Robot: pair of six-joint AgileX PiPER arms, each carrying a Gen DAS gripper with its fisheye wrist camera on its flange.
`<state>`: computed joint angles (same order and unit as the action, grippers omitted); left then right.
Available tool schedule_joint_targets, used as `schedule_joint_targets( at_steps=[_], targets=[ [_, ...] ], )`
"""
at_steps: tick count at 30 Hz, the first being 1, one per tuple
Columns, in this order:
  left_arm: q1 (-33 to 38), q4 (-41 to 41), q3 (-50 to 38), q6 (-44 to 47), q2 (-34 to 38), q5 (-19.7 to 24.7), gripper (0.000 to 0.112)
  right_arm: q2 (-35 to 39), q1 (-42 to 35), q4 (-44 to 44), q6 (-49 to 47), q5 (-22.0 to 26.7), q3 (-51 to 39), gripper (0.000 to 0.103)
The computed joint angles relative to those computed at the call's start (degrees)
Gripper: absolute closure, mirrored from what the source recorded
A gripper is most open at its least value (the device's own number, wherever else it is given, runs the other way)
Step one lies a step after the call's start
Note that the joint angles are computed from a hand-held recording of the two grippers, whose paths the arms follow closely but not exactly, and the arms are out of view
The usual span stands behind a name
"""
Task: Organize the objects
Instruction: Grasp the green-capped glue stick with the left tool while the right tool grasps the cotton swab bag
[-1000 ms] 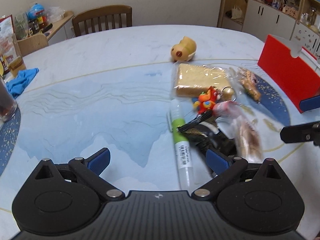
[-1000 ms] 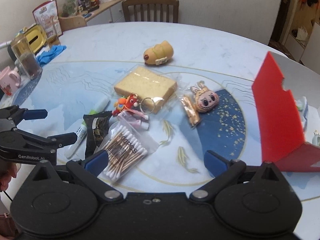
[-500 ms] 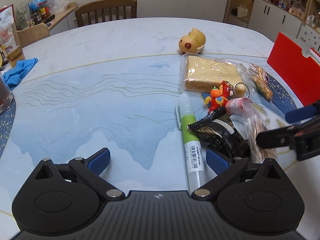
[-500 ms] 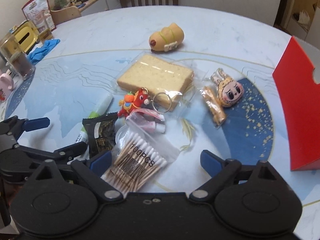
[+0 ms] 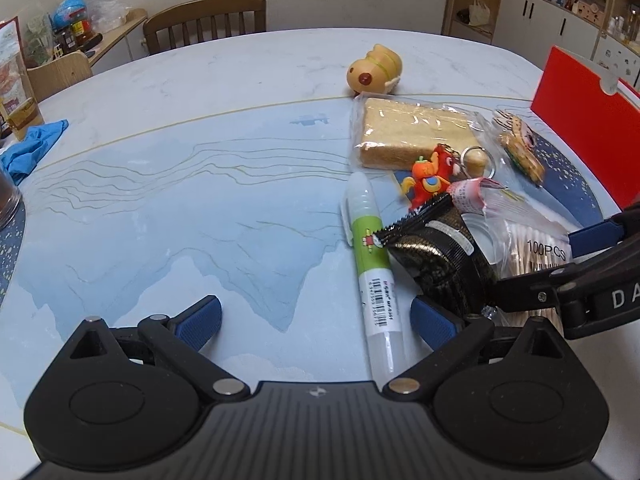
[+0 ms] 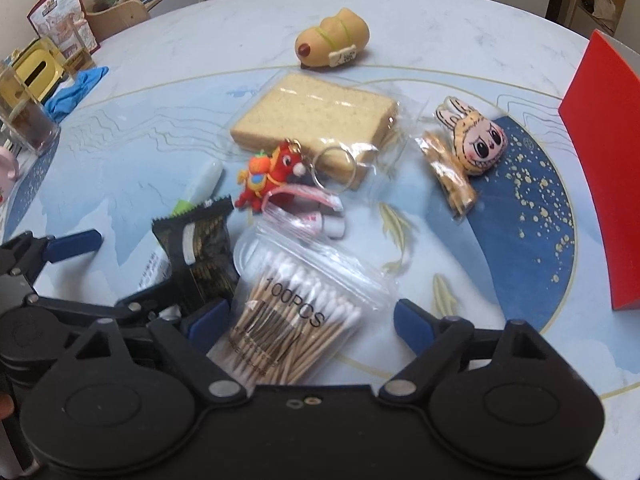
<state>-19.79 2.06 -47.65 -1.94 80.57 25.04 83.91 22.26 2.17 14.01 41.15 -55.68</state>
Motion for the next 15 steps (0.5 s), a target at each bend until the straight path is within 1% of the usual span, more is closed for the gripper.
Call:
schedule_joint_targets(
  at_steps=[1, 6, 8, 9, 11, 12, 14, 15],
  targets=[
    [-0.18, 0.02, 0.14, 0.16, -0.15, -0.11, 0.011, -0.28, -0.03, -0.31, -0.30, -0.10, 0.33, 0.015],
    [-1.22, 0.11, 0.38, 0.23, -0.62, -0.81, 0.022, -1.85, -0.07, -1.99, -1.49, -0.43, 2.10, 0.019],
    [-1.59, 0.20, 0.20, 0.18, -0.67, -0.89, 0.033, -2.67, 0.36, -3.72, -1.41, -0.64, 3.15, 0.021],
    [-1.80, 0.32, 0.03, 0.07, -0.68, -0.83, 0.035, -3.10, 0.78, -5.21, -0.89, -0.75, 3.75, 0.022],
    [-2.12, 0.80, -0.26, -0.44, -0.67, -0.62, 0.044, -3.98, 1.41, -7.69, -0.27, -1.10, 5.06, 0.024],
    [-2.26, 0.93, -0.34, -0.63, -0.68, -0.58, 0.046, -4.60, 1.13, -7.50, -0.97, -1.56, 5.77, 0.024],
    [-2.40, 0.56, -0.48, -0.15, -0.69, -0.59, 0.057, -5.40, 0.50, -7.16, -1.88, -1.79, 6.43, 0.026],
    [-2.56, 0.55, -0.64, -0.03, -0.64, -0.49, 0.059, -5.74, 0.17, -7.02, -2.33, -1.89, 6.65, 0.030]
  ],
)
